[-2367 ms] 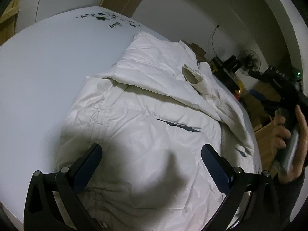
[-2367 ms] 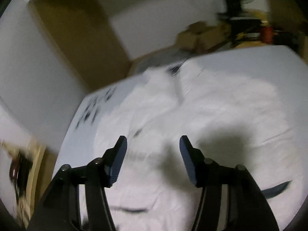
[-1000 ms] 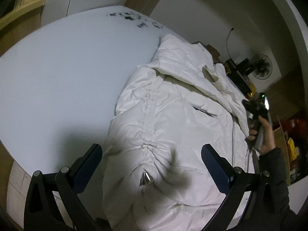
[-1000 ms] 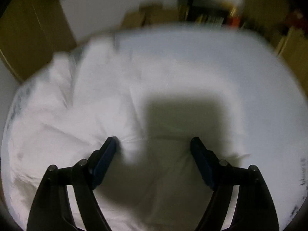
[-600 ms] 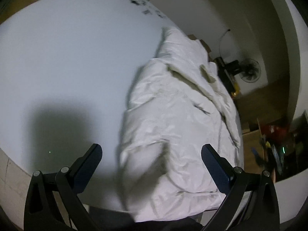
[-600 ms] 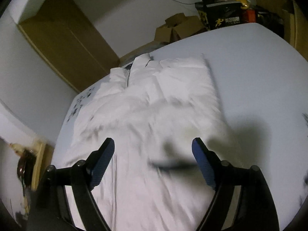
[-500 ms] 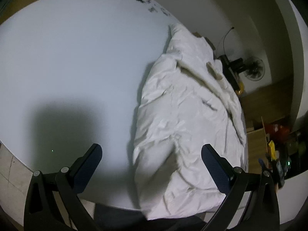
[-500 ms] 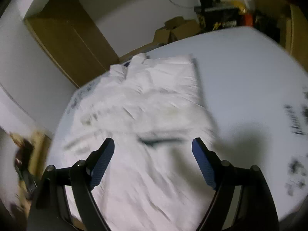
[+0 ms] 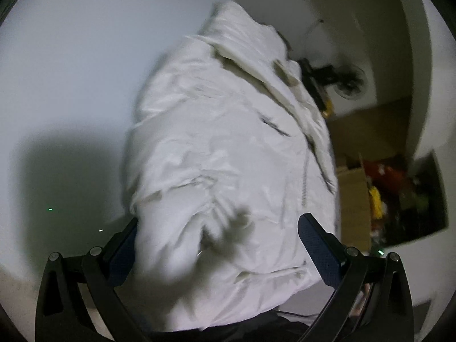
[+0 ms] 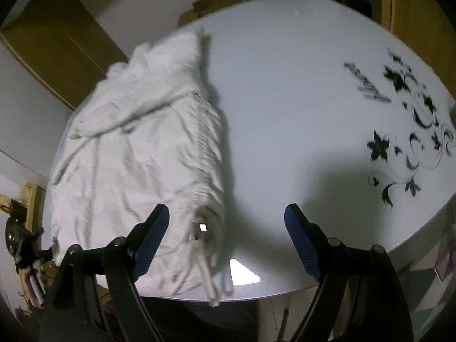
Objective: Fold large clothes
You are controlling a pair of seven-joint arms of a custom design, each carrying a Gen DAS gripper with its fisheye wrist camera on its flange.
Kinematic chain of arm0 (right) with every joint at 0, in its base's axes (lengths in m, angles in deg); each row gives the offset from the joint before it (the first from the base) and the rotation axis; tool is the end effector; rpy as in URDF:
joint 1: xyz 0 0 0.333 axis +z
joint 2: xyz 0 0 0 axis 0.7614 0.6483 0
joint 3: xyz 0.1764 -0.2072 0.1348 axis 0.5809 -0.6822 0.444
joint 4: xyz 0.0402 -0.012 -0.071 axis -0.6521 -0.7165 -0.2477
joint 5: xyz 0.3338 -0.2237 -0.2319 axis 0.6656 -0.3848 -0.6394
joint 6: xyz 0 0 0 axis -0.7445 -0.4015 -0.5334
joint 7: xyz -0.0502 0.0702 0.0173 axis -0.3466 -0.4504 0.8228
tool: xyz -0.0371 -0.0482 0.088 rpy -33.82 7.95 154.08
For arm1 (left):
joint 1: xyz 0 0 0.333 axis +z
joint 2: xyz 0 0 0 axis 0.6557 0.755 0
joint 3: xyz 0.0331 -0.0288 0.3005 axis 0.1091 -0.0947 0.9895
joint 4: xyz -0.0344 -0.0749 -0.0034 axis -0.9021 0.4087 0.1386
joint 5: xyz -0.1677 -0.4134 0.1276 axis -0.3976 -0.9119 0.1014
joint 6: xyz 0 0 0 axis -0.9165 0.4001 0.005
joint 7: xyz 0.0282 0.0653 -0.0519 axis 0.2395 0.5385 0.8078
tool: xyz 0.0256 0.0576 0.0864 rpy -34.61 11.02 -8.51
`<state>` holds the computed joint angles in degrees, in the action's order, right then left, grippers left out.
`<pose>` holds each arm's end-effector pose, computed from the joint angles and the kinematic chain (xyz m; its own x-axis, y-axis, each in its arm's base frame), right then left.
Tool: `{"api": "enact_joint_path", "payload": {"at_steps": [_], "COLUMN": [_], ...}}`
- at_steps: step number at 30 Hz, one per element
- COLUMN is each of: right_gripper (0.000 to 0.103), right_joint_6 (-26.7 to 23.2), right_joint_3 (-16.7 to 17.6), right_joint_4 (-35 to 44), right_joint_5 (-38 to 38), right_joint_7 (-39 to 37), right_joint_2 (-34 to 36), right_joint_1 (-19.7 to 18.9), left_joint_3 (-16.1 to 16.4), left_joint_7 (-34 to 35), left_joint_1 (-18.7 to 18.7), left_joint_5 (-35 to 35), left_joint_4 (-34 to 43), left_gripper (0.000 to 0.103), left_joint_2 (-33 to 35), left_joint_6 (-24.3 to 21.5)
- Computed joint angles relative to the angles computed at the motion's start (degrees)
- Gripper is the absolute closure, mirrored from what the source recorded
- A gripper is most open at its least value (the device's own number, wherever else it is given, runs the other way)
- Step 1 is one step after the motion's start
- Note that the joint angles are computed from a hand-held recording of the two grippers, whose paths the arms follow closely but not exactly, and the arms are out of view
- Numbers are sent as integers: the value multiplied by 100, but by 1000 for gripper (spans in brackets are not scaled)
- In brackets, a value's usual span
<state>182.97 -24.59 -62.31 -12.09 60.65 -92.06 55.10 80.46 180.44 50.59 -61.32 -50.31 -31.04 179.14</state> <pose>0.5184 -0.0280 0.5624 -0.1593 -0.9330 -0.3226 -0.8788 0.2829 -0.3844 0.5179 0.1146 0.5012 0.1391 -0.6415 0.7544 -0.8657 -0.4486 -0.2219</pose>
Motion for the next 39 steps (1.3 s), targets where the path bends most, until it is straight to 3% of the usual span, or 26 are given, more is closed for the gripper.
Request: {"api": "enact_joint_path", "payload": {"at_steps": [5, 10, 15, 18, 21, 24, 25, 26, 27, 28, 31, 34, 36, 37, 39], "right_gripper": [19, 19, 19, 19, 25, 45, 59, 70, 73, 76, 72, 57, 45, 36, 32], "right_joint_6": [-109, -177, -598, -372, -363, -343, -310, -298, -359, -479, -649, -732, -834, -897, -989], "right_joint_3": [-185, -367, -315, -21, 23, 75, 100, 85, 18, -81, -173, -340, -350, -362, -347], "right_joint_4": [63, 245, 566, 572, 594, 514, 477, 419, 410, 411, 375, 227, 216, 223, 262], "right_joint_5": [430, 1390, 2164, 1938, 1964, 1785, 1679, 1654, 1738, 1921, 2182, 2742, 2877, 2989, 3111], "right_joint_7": [-57, -669, -1211, -1155, -1055, -926, -794, -767, -802, -872, -953, -1093, -1145, -1191, -1270], "right_joint_2": [320, 558, 880, 907, 924, 864, 835, 803, 813, 828, 813, 712, 682, 687, 727], "right_joint_1": [18, 212, 322, 227, 224, 161, 122, 114, 131, 154, 119, 89, 64, 74, 73], "left_joint_3": [105, -69, -138, -140, -159, -198, -229, -281, -321, -356, -207, -52, -3, 5, -73], "left_joint_7": [99, 208, 216, 208, 165, 128, 77, -24, -117, -234, -201, -134, -48, 8, -9], "left_joint_1": [-44, 12, -1, -19, -11, -32, -39, -38, -45, -46, -110, -115, -114, -120, -100], "left_joint_5": [-644, -735, -779, -784, -624, -523, -462, -297, -134, 50, -94, -494, -719, -832, -770], "left_joint_4": [495, 511, 427, 431, 463, 412, 375, 345, 325, 306, 257, 193, 204, 230, 278], "left_gripper": [0, 0, 0, 1, 2, 3, 5, 17, 36, 42, 42, 37, 21, 19, 19], "left_joint_2": [620, 654, 580, 593, 586, 514, 468, 419, 389, 368, 371, 402, 435, 476, 504], "left_joint_6": [-530, -501, -344, -295, -314, -182, -86, 29, 113, 189, 142, 39, -52, -91, -47]}}
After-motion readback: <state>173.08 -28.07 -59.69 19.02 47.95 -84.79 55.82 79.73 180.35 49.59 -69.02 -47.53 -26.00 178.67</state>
